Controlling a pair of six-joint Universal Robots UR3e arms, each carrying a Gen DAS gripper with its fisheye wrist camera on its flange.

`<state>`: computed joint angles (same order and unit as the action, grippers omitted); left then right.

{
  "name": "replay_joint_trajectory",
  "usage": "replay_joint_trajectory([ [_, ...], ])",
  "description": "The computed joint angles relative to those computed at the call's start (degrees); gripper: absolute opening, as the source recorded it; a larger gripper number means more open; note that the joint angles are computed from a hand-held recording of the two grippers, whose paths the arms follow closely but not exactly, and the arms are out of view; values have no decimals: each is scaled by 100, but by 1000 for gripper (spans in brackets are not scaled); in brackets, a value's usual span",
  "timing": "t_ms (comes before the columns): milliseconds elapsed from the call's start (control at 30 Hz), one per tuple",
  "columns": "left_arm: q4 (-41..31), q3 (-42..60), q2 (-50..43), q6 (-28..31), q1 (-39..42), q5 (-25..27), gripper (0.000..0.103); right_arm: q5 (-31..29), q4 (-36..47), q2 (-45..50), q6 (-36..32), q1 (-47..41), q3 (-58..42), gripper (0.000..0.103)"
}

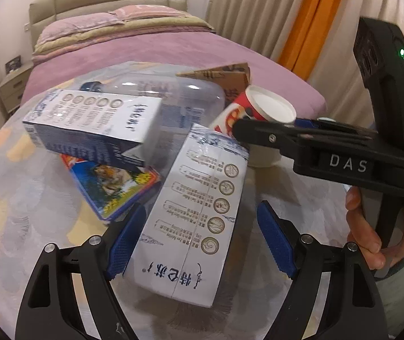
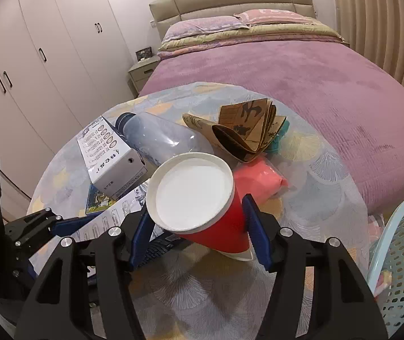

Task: Collect trash
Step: 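Grasp the white milk carton with the left tool while the right tool grasps the red cup, then carry the carton and red cup over the basket and release both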

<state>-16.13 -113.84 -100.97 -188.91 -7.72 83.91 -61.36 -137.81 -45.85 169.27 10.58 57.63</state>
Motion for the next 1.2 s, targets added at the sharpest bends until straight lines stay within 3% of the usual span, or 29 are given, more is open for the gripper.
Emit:
replay_joint_trajectory([
  [133, -280, 454, -376, -92, -290, 482, 76, 53, -208, -152, 47, -51, 297, 56],
  [233, -431, 670, -532, -182, -398, 630, 61, 84, -402, -335, 56, -110, 599, 56],
  [367, -365, 605, -449, -243, -498, 707, 55, 166, -652, -670, 71, -268, 1078, 56],
  [533, -82, 359, -118, -300, -623, 683, 53, 302, -928, -1088, 153, -504, 1612, 56],
  [700, -46, 543, 9, -397, -814, 827, 53, 281, -1365, -1698, 219, -766, 2307, 56],
  [900, 50, 1017, -59, -380, -963, 605, 53, 207, -1903, -2519, 231, -1218, 3155, 56],
  [1200, -594, 3092, -1162, -256, -1695, 715, 53, 398, -1990, -3320, 236, -2182, 3871, 56],
])
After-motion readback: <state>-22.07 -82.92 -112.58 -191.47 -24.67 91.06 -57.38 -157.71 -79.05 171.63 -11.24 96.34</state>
